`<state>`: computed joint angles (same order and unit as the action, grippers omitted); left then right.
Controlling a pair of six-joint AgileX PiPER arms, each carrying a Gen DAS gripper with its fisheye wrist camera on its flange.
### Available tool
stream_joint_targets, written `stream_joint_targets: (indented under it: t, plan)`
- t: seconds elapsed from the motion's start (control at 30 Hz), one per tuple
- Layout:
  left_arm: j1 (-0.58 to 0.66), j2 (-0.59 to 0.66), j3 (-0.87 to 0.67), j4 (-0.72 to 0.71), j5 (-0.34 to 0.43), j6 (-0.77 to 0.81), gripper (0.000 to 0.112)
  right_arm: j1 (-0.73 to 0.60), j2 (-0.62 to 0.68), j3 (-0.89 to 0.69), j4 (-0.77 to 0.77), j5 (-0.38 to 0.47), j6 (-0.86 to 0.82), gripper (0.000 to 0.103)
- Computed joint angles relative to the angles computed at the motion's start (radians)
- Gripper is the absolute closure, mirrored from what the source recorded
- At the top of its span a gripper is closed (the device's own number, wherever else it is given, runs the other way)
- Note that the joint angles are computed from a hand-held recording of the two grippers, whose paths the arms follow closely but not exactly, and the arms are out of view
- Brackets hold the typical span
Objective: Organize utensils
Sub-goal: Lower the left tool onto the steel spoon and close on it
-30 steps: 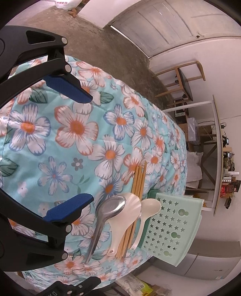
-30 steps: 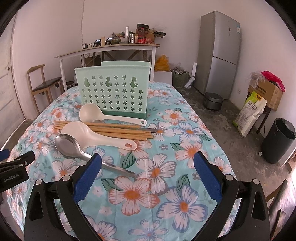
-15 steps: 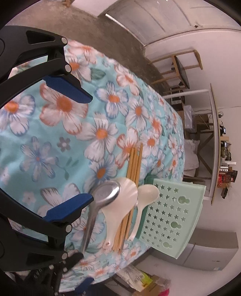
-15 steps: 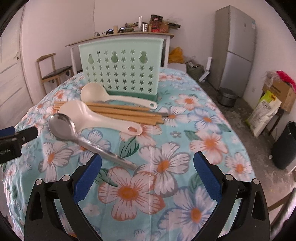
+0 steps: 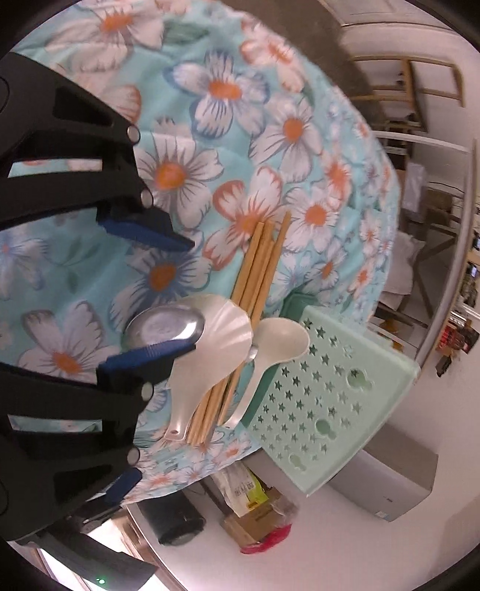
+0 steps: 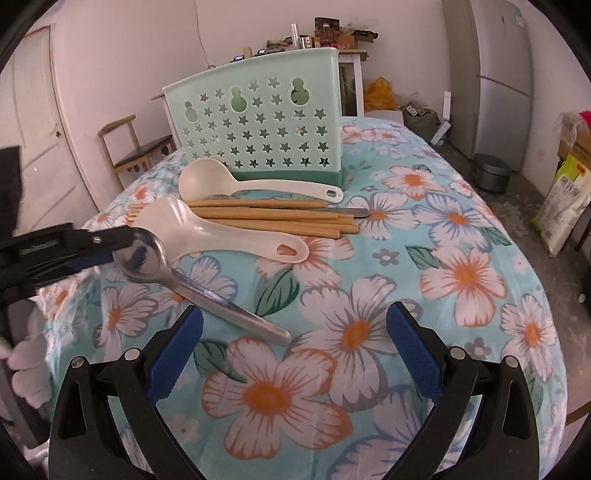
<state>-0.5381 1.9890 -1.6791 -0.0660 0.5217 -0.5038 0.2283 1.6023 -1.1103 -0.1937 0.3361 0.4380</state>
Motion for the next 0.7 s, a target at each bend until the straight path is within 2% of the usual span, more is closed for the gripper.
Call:
stream_joint_targets:
  t: [0.13,0.3,0.37,0.43,0.53,0.7]
  plan:
    - [0.010,0.006,0.006,-0.073,-0.016,0.053,0.079,-0.019,-0.012,0.021,0.112,-0.032,-0.098,0.006]
    - [0.008,0.009,0.011,-0.072,-0.017,0.054,0.082,-0.028,-0.010,0.022,0.200,-0.042,-0.191,0.006]
    - [0.004,0.009,0.015,-0.058,-0.020,0.043,0.086,-0.033,-0.011,0.028,0.250,-0.054,-0.243,0.006]
    - [0.000,0.008,0.019,-0.047,-0.021,0.037,0.095,-0.040,-0.016,0.039,0.316,-0.069,-0.309,0.006]
    - [0.003,-0.002,0.034,-0.072,-0.030,0.057,0.099,-0.052,-0.027,0.059,0.433,-0.092,-0.421,0.006]
    - [0.012,-0.048,0.093,-0.125,-0.060,0.107,0.105,-0.061,-0.030,0.066,0.508,-0.098,-0.487,0.006]
